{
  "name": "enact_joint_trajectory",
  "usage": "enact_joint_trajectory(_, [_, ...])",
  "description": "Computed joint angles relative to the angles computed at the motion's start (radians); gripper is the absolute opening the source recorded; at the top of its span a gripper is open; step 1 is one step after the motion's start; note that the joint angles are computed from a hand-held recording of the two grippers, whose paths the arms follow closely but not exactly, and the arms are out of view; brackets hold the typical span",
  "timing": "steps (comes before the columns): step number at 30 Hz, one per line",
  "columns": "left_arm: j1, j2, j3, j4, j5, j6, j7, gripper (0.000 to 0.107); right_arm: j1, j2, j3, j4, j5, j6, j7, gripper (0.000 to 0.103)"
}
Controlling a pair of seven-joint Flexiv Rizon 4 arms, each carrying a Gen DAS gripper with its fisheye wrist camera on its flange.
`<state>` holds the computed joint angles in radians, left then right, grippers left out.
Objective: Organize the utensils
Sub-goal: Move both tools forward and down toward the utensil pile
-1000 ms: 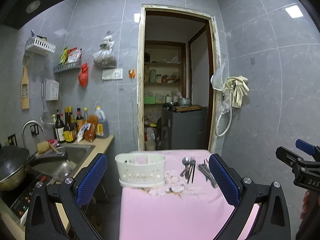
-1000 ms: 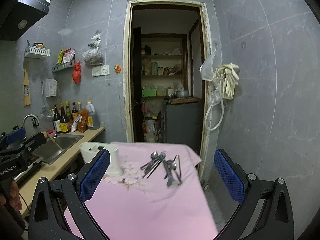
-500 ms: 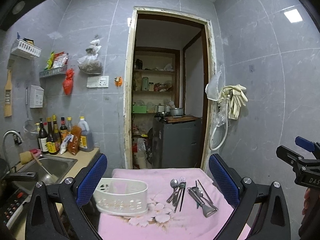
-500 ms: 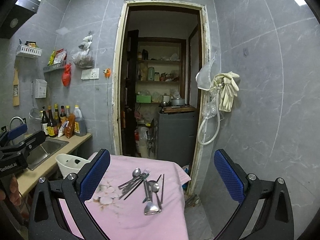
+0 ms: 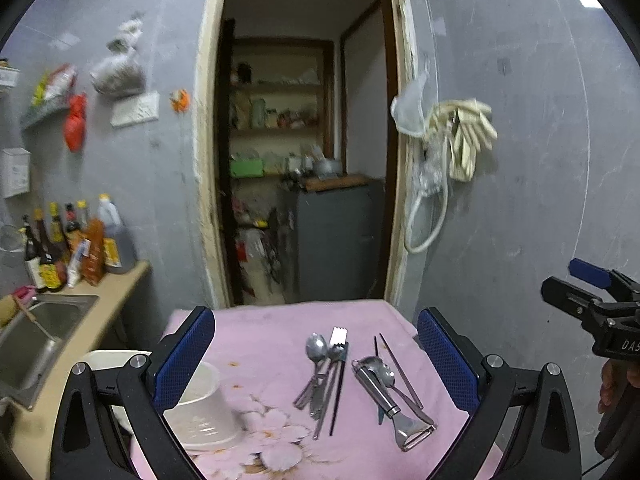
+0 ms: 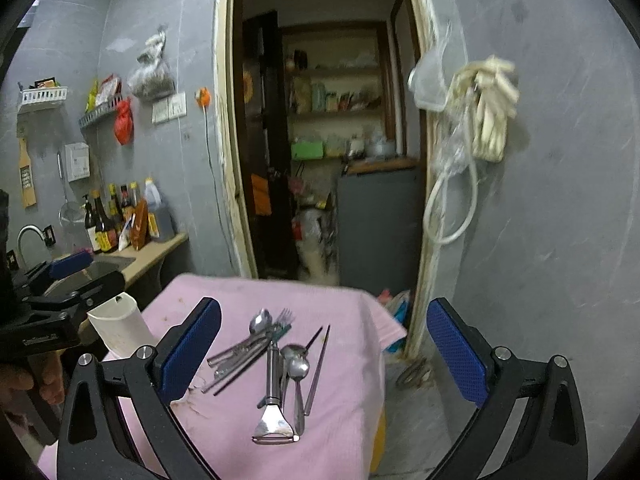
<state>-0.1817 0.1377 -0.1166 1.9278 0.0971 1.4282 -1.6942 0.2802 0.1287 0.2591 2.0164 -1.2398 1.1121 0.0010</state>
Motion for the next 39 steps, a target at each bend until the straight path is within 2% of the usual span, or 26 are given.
enact_joint_trajectory(4, [0.001,-0.099,-0.021,-0.075,0.05,-0.04,-0.012,0.093,-0.014,-0.095,-0.05,-0.006,-0.005,0.128,0.007,0.078])
enact_joint_trajectory(8, [-0.034,-0.198,0.003,-0.144,0.058,-0.092,-0.008,0.08,-0.004,-0.194,-0.094,-0.028,0.002,0.232,0.008,0.065])
enact_joint_trajectory(13, [-0.067,-0.303,0.034,-0.203,0.0,-0.159,0.023,0.063,0.032,-0.299,-0.146,-0.058,0.058,0.319,-0.057,0.049])
enact_joint_trajectory(17, [-0.068,-0.373,0.04,-0.226,-0.081,-0.197,0.067,0.052,0.062,-0.378,-0.174,-0.082,0.163,0.377,-0.13,0.04])
enact_joint_trajectory(23, [-0.067,-0.451,0.047,-0.279,-0.147,-0.293,0.111,0.035,0.102,-0.448,-0.174,-0.129,0.354,0.309,-0.287,0.039])
enact_joint_trajectory(26, [-0.056,-0.477,0.033,-0.3,-0.193,-0.338,0.164,0.035,0.114,-0.473,-0.16,-0.166,0.46,0.236,-0.387,0.033])
enact_joint_trajectory(29, [-0.049,-0.488,0.02,-0.308,-0.224,-0.376,0.232,0.035,0.112,-0.521,-0.124,-0.235,0.603,0.161,-0.503,0.031])
enact_joint_trajectory(32, [-0.054,-0.515,0.021,-0.354,-0.227,-0.45,0.282,0.035,0.119,-0.557,-0.104,-0.295,0.709,0.106,-0.593,0.023])
enact_joint_trajectory(39, [-0.039,-0.55,0.01,-0.409,-0.294,-0.532,0.367,0.033,0.181,-0.584,-0.146,-0.348,0.788,0.062,-0.661,0.023])
